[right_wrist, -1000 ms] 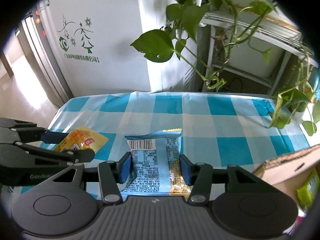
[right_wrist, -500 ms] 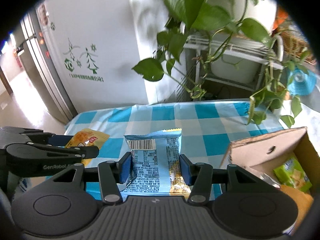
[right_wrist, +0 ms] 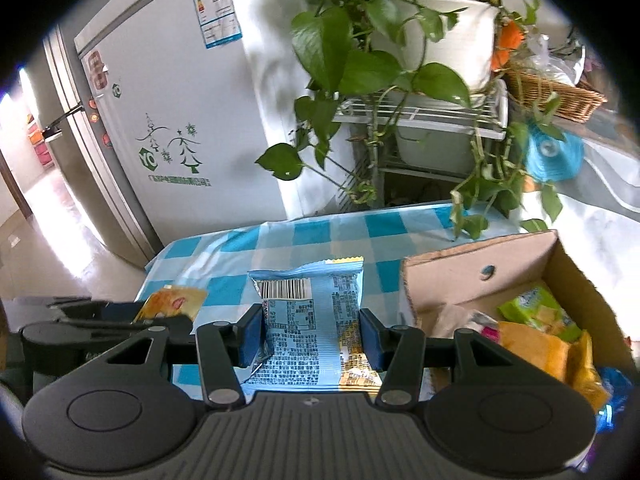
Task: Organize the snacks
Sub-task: 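Carry the light-blue packet over the box with the right gripper while the left carries the waffle packet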
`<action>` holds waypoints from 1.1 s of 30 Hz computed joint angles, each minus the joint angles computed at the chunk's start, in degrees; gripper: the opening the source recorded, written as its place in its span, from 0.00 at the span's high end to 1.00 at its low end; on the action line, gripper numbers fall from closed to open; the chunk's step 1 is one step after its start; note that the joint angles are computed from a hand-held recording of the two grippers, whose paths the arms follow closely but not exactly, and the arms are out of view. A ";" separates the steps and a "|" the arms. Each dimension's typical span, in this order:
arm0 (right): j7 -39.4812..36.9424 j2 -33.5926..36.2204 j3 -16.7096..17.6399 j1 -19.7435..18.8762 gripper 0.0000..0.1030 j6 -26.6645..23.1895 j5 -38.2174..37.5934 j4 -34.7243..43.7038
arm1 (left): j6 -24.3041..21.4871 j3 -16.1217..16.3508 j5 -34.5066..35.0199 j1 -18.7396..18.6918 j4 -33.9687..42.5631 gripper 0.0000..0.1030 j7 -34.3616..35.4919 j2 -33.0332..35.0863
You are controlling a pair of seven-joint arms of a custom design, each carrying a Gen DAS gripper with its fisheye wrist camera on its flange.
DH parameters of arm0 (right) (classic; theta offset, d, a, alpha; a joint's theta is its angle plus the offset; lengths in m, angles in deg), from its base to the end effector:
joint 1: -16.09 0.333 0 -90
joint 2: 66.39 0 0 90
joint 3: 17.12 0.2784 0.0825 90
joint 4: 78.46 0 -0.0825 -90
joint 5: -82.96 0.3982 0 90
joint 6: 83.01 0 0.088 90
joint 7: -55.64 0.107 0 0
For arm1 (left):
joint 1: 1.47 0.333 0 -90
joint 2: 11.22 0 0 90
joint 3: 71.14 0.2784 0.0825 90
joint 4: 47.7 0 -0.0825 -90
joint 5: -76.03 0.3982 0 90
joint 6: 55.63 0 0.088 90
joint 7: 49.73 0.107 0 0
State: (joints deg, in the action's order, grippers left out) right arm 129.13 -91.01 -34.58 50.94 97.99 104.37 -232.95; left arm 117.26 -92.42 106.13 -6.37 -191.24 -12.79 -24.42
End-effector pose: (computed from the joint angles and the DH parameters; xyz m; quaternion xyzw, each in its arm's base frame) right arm 0.4431 0.1061 0.4124 -0.6956 0.5788 -0.1854 0.3830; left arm 0.4373 -0.2568 0.3901 -0.6397 0.6739 -0.3165 0.1910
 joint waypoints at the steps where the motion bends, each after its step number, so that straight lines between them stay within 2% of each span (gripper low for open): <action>1: -0.03 -0.63 0.13 -0.63 0.45 -0.13 -0.12 -0.42 | 0.09 -0.33 0.03 -0.06 -0.36 0.53 -0.61 -0.29; 5: 0.16 -3.14 -0.27 -2.60 0.45 0.21 -0.24 -1.86 | 1.65 -1.79 -0.62 -0.23 -2.06 0.53 -2.77 -1.39; 8: -0.10 -5.61 -2.62 -2.61 0.45 0.72 -0.45 -2.95 | 1.35 -3.77 0.30 0.54 -1.89 0.53 -4.83 -1.61; 10: -0.19 -7.09 -3.35 -3.36 0.45 1.29 -1.07 -3.64 | 1.60 -3.91 -0.31 -0.22 -1.70 0.53 -5.48 -1.55; 19: 1.65 -13.06 -6.90 -8.96 0.45 2.13 -3.94 -6.56 | 2.40 -6.28 0.53 -2.92 4.33 0.52 -7.02 1.59; 22: 3.33 -12.95 -6.07 -12.07 0.45 2.26 -3.90 -6.87 | 2.31 -5.63 0.78 -5.51 7.06 0.52 -6.48 3.60; 27: 4.74 -13.18 -6.15 -14.44 0.45 1.34 -4.26 -7.37 | 1.73 -4.73 2.54 -9.87 11.45 0.52 -6.24 6.59; 33: 4.56 -13.48 -7.58 -14.70 0.45 -0.24 -3.40 -7.31 | 0.13 -2.15 1.39 -16.42 16.39 0.52 -3.05 10.90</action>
State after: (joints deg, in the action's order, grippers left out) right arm 133.69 -104.50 -42.16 36.24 97.75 100.97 -240.25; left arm 117.39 -94.57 107.52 -22.79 -174.86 -15.84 -13.53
